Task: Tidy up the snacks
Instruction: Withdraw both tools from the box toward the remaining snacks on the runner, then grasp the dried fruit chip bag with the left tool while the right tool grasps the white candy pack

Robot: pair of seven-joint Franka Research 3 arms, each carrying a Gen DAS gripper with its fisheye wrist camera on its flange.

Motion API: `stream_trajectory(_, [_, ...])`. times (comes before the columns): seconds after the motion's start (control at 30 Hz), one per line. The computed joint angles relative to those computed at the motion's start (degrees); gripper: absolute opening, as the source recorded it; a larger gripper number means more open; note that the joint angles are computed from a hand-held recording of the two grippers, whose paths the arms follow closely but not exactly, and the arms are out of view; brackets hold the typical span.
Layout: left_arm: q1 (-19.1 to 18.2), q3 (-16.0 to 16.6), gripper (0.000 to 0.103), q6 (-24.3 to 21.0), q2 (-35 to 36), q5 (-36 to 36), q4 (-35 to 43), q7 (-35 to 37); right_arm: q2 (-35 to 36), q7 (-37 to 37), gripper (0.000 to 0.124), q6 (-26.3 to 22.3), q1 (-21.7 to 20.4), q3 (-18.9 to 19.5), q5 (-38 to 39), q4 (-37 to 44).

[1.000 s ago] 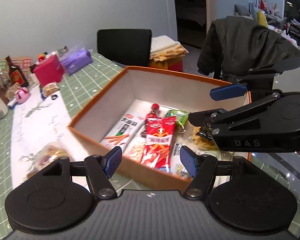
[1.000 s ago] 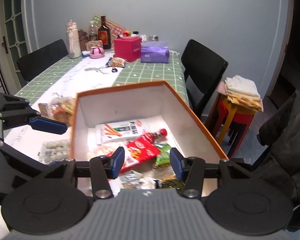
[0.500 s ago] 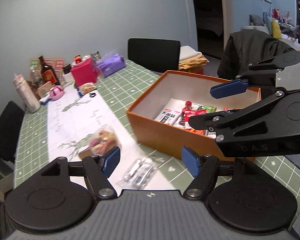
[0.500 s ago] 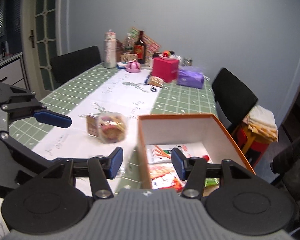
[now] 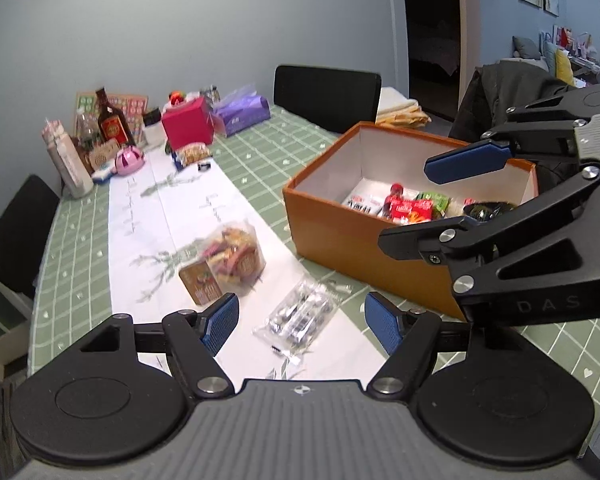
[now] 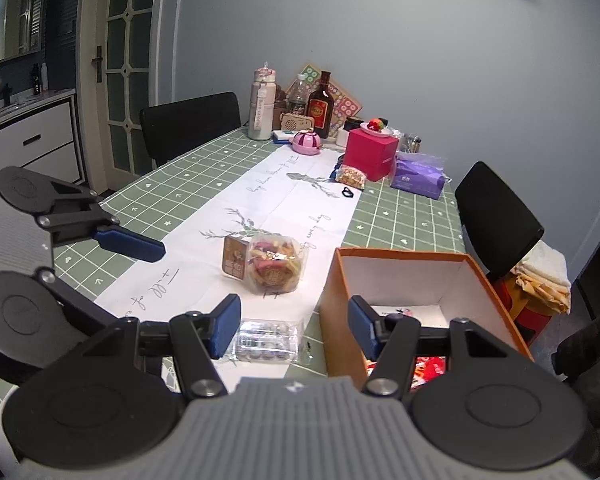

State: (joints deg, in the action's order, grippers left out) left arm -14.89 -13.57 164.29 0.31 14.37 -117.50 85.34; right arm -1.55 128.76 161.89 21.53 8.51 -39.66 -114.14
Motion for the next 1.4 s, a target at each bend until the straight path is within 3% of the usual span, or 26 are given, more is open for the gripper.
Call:
stream_trajectory(0.2, [1.21, 0.38, 0.085, 0.01, 1.94, -4.61, -0.77, 3.04, 3.31, 0.71, 0.06, 1.4, 0.91, -1.28, 0.38, 0.92])
stream_trajectory(0.47, [4.45, 2.64, 0.085, -0.46, 1.96, -2.64, -2.05, 1.58, 9.73, 4.09, 0.06, 2.98, 4.1, -4.55, 3.45, 2.68])
stream_trajectory(0.63, [6.47, 1.62, 0.085, 5.31, 2.63, -12.57, -2.93, 8.18, 13.8, 4.08, 0.06, 3.79, 7.4, -7.19, 5.65, 4.79])
stream_trajectory(0.73, [6.49, 0.73, 0.087, 6.21, 3.84, -15.78, -1.83, 10.52, 15.35, 5.36, 0.06, 5.67, 9.2, -9.03, 6.66, 5.01])
stream_trajectory(0.83, [4.48, 2.63, 0.088, 4.94, 7.04, -7.33, 1.44, 2.53, 17.12, 7.11, 0.061, 7.73, 11.39, -11.25, 7.33, 5.01])
stream_trajectory(0.9, [2.86, 3.98, 0.088, 2.39, 9.28, -0.6, 4.65, -3.12, 18.17, 12.02, 0.073, 7.14, 15.51, -15.51, 2.39, 5.65])
stream_trajectory(0.97, [3.06, 3.08, 0.088, -0.05, 11.6, 0.7, 8.27, -3.25, 18.84, 16.72, 0.077, 7.48, 17.49, -17.76, -1.42, 5.72])
stream_trajectory(1.13, [2.45, 2.81, 0.09, -0.14, 17.21, 3.05, 15.82, -5.65, 20.11, 21.4, 0.081, 9.49, 17.74, -18.6, -1.34, 5.07])
stream_trajectory(1.4, [0.69, 3.8, 0.09, -1.18, 25.63, 8.06, 25.88, -4.27, 22.32, 29.12, 0.089, 10.4, 20.67, -23.24, -5.09, 7.16])
